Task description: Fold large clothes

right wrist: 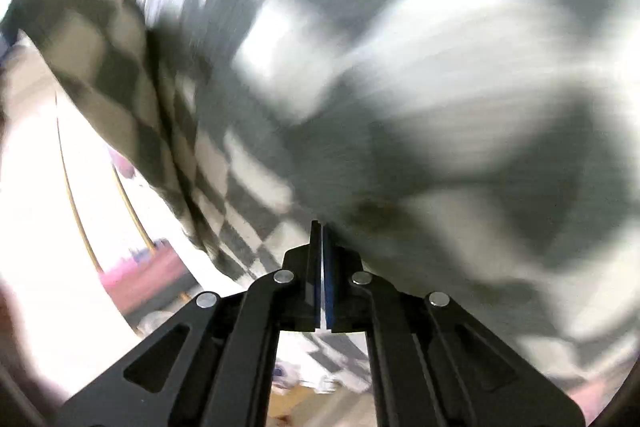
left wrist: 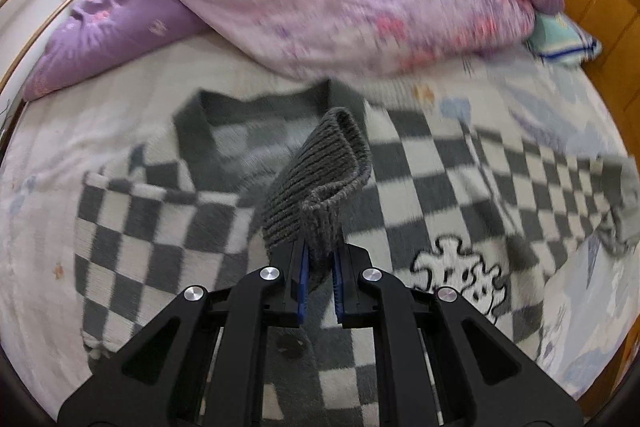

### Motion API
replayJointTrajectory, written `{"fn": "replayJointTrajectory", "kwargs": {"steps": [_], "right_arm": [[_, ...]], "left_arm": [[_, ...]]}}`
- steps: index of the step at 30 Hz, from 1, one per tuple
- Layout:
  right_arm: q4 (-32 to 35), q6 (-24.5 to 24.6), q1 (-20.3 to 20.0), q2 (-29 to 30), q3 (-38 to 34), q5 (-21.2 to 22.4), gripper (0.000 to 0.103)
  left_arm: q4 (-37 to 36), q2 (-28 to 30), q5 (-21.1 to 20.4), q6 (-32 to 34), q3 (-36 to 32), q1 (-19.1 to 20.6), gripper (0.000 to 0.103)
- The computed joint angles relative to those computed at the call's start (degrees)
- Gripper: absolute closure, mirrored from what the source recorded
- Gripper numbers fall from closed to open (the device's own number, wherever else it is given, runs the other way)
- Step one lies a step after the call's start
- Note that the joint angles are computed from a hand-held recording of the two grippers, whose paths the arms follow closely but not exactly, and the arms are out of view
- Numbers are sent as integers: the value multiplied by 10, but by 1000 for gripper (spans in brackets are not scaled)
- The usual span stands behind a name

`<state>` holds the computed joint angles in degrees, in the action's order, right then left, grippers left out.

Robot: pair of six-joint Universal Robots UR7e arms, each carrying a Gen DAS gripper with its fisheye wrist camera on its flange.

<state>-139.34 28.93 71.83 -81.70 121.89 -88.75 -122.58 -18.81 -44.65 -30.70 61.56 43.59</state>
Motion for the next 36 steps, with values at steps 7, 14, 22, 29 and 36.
{"fn": "replayJointTrajectory", "kwargs": {"steps": [7, 14, 22, 29, 36], "right_arm": [[14, -65, 32, -22, -88, -271, 97], [1, -72, 90, 42, -133, -346, 93], [55, -39, 143, 95, -185, -416, 20], [-55, -183, 183, 158, -211, -408, 43], [15, -226, 154, 247, -278, -318, 77]], "left_arm": [[60, 38, -31, -5, -19, -1, 93], [154, 66, -66, -30, -58, 16, 87], [87, -56, -112, -58, 64, 21, 44], [113, -155, -42, -97, 141, 61, 64], [152, -250, -39, -228, 245, 125, 93]]}}
